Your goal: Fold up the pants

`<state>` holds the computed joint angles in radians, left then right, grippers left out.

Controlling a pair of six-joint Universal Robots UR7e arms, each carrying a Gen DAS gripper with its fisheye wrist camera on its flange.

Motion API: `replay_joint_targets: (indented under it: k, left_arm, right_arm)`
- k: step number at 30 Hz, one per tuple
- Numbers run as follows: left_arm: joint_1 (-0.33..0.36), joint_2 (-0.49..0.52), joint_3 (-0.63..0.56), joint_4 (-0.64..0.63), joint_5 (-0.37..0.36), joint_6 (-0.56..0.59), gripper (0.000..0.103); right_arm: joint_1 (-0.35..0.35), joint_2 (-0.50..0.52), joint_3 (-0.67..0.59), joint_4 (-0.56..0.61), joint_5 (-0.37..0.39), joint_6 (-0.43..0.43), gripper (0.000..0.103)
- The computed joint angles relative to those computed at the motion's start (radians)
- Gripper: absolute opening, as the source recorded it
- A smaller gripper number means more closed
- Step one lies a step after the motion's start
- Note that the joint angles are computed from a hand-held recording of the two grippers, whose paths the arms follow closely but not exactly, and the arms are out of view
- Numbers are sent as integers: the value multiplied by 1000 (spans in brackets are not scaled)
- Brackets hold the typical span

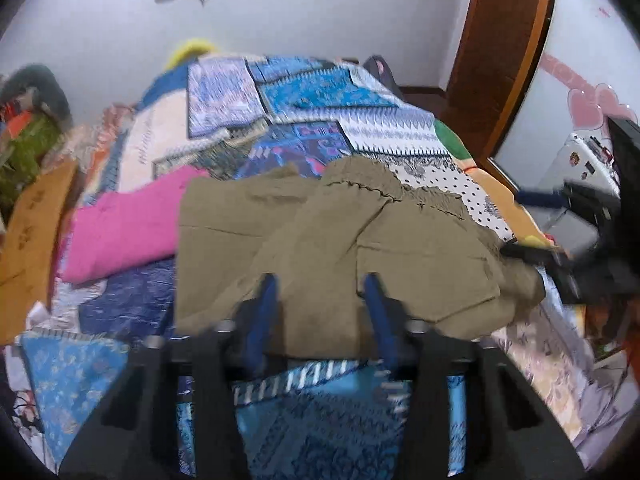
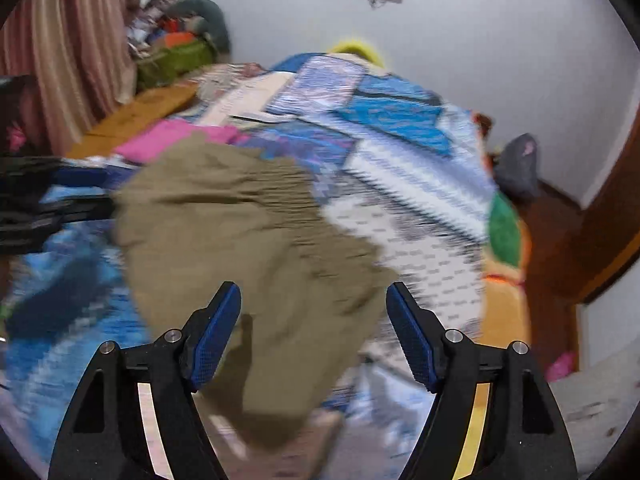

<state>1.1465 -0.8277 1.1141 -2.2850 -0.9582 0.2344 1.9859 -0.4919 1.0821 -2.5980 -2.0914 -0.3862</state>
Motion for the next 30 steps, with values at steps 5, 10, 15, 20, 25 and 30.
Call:
replay_joint_targets:
  k: [5, 10, 15, 20, 25, 30]
  left_arm:
    - [35, 83, -114, 131, -12, -66, 17]
    - [49, 74, -97, 129, 12, -97, 17]
    - [54, 51, -65, 112, 58, -100, 17]
    - [53, 32, -24, 57, 108, -67, 18]
    - [75, 24, -50, 57, 128, -116, 36]
    - [81, 18, -71, 25, 168, -91, 54]
  right_arm:
    - [-16, 25, -16, 120, 83, 80, 60]
    - [-35, 16, 9, 112, 114, 71, 53]
    - [-48, 29, -26, 131, 85, 44, 53]
    - [-59, 57, -81, 125, 9, 37, 55]
    - [-58, 76, -101, 74, -113, 4, 62]
    - [-64, 45, -77, 34, -137, 42, 68]
